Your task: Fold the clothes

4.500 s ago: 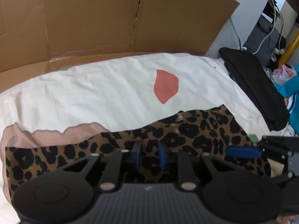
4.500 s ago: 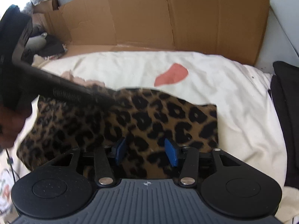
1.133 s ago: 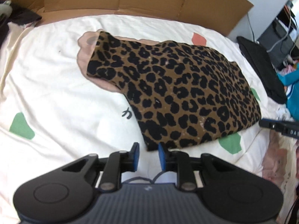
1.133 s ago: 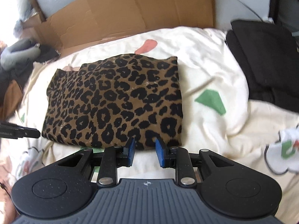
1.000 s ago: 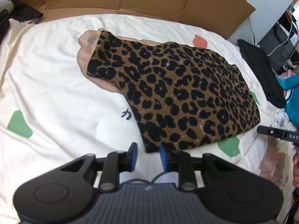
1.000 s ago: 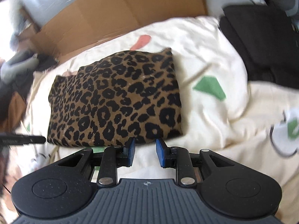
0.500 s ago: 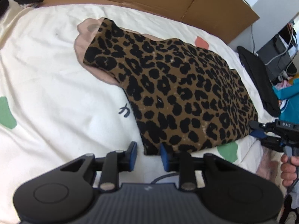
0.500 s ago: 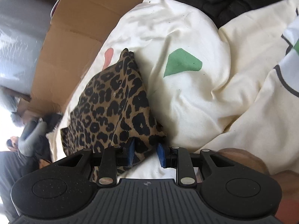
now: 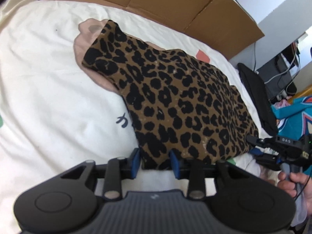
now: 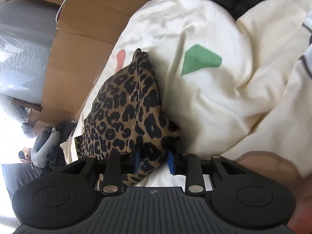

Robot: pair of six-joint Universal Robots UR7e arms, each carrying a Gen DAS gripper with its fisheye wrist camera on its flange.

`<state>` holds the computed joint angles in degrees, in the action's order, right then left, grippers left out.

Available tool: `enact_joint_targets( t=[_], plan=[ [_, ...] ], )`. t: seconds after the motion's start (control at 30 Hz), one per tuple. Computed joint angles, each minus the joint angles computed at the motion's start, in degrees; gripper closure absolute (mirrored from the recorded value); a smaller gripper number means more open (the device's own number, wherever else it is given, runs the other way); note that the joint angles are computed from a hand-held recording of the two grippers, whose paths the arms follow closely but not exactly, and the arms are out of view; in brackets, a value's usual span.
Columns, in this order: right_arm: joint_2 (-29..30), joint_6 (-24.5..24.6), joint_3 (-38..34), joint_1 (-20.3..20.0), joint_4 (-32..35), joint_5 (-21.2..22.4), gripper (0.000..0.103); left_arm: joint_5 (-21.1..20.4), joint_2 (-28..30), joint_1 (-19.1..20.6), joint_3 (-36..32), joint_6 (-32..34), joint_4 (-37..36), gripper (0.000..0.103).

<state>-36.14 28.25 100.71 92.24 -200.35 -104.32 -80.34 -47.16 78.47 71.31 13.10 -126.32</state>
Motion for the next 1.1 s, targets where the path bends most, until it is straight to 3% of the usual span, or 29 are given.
enact_joint_targets(
  t=[0.03, 0.13, 0.17, 0.23, 0.33, 0.7, 1.1],
  plan=[
    [0.15, 0.14, -0.29, -0.01, -0.01, 0.04, 0.073, -0.03, 0.02, -0.01, 0.04, -0.27, -0.06, 0.069],
    [0.53, 1.26, -0.83, -0.13, -0.46, 0.24, 0.075, -0.02, 0.07, 0.00, -0.04, -0.85, 0.26, 0.083],
    [0.54, 1.30, -0.88, -0.07, -0.42, -0.08, 0.080, -0.01, 0.13, 0.05, -0.33, -1.08, 0.77, 0.096],
    [0.51, 1.34, -0.91, 0.11, -0.14, -0.60, 0.088, -0.61, 0.52, 0.39, -1.80, -3.24, 2.73, 0.097],
    [0.35, 1.73, -0.69, 0.28, -0.26, -0.39, 0.091, -0.54, 0.50, 0.20, -2.68, -3.53, 4.18, 0.098],
    [-0.76, 2.39, 0.00, 1.19, 1.32, 1.23, 0.093, -0.79, -0.66, -0.47, -5.65, -5.03, 9.23, 0.100],
    [-2.76, 1.27, 1.59, 2.64, 7.72, 3.06, 0.094, 2.15, -2.46, -1.13, -6.67, -7.02, 16.95, 0.100]
  ],
)
